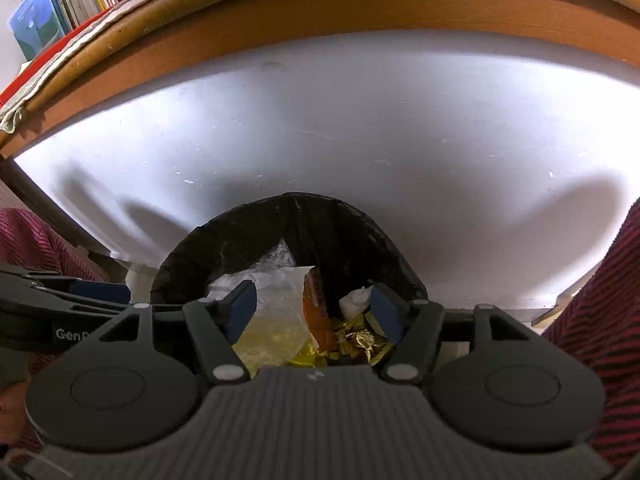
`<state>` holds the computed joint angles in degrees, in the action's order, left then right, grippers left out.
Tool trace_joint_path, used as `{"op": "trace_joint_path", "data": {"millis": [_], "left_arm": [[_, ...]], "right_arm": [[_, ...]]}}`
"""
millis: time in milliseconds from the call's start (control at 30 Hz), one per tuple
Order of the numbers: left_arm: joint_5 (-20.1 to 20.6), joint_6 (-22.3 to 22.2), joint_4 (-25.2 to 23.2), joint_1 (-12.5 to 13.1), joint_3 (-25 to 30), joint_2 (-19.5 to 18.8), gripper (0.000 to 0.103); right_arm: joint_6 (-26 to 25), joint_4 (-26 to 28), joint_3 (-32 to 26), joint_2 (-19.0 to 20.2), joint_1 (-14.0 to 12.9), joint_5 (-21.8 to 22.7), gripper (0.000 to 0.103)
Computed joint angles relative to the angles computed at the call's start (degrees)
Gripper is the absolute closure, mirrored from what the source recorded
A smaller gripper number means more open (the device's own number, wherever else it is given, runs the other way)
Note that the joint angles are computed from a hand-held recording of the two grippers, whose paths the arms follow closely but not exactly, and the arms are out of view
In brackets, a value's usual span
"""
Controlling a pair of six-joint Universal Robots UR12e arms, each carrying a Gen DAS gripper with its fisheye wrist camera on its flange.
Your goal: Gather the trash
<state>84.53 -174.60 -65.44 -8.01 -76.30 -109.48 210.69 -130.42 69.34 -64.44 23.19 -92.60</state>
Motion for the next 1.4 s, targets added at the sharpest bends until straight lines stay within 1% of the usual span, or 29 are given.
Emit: {"op": "trace_joint_path", "data": {"millis": [200, 433, 1400], "left_arm": [[-0.4, -0.5, -0.7, 0.1, 0.1, -0.1, 0.024], [0.3, -0.5, -0.8, 0.0, 0.2, -0.2, 0.022], [1.0, -0.4, -0.8, -0.1, -0.1, -0.2, 0.021]], "right_arm": [[0.0, 0.0, 0.0, 0.0, 0.0, -0.1, 0.026], [0.1, -0.1, 0.1, 0.0, 0.1, -0.1, 0.026], [0.1, -0.1, 0.0, 0.1, 0.1, -0.2, 0.024]]}}
